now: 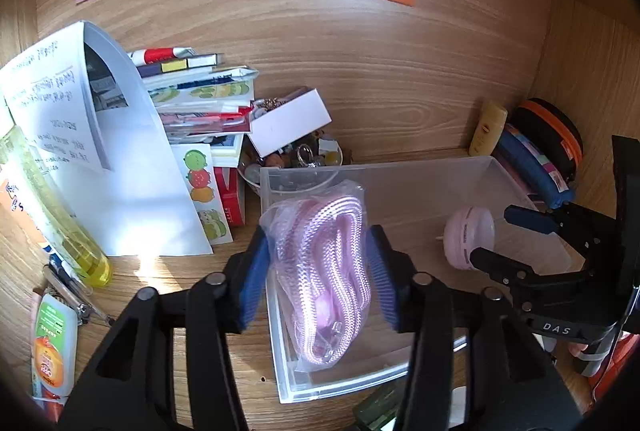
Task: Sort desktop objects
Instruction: 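Carry both items over the clear box and open the right gripper to drop the container, then open the left gripper to drop the bagged rope into the clear box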
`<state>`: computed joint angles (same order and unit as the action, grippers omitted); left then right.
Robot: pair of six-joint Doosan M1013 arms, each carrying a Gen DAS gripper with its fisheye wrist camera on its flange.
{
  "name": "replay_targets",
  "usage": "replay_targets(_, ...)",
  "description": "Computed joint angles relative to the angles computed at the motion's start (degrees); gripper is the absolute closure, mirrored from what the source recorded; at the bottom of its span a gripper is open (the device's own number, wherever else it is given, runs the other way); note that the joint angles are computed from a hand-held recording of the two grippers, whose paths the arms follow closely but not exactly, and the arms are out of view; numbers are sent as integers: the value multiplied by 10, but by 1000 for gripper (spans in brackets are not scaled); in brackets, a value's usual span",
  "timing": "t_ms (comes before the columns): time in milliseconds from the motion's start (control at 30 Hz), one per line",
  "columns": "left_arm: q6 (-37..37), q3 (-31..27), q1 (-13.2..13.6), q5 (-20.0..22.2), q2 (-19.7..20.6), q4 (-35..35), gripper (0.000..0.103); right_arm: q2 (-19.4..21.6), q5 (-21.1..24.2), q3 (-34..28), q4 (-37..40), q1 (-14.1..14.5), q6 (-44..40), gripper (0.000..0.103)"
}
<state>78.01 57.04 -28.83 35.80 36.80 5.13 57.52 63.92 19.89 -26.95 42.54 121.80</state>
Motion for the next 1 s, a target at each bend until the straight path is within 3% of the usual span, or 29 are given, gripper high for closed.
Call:
replay_targets(233, -5, 10, -2, -15, -6, 14, 42, 1, 2, -2, -14, 1, 3, 26)
replay_targets(367, 17, 22, -1, -35, -13, -12, 35, -8, -13, 14, -3, 0, -4, 20)
replay_targets(533, 14, 38, -4, -65, -24, 3, 23, -38, -74, 67, 58, -8, -13, 19)
replay_targets(767, -19, 43, -7, -66, -32, 37, 16, -48, -79, 82, 7, -2, 16, 19)
replay_targets(1000, -74, 77, -7, -88, -59, 91, 9, -86, -109, 138, -46, 6, 70, 17)
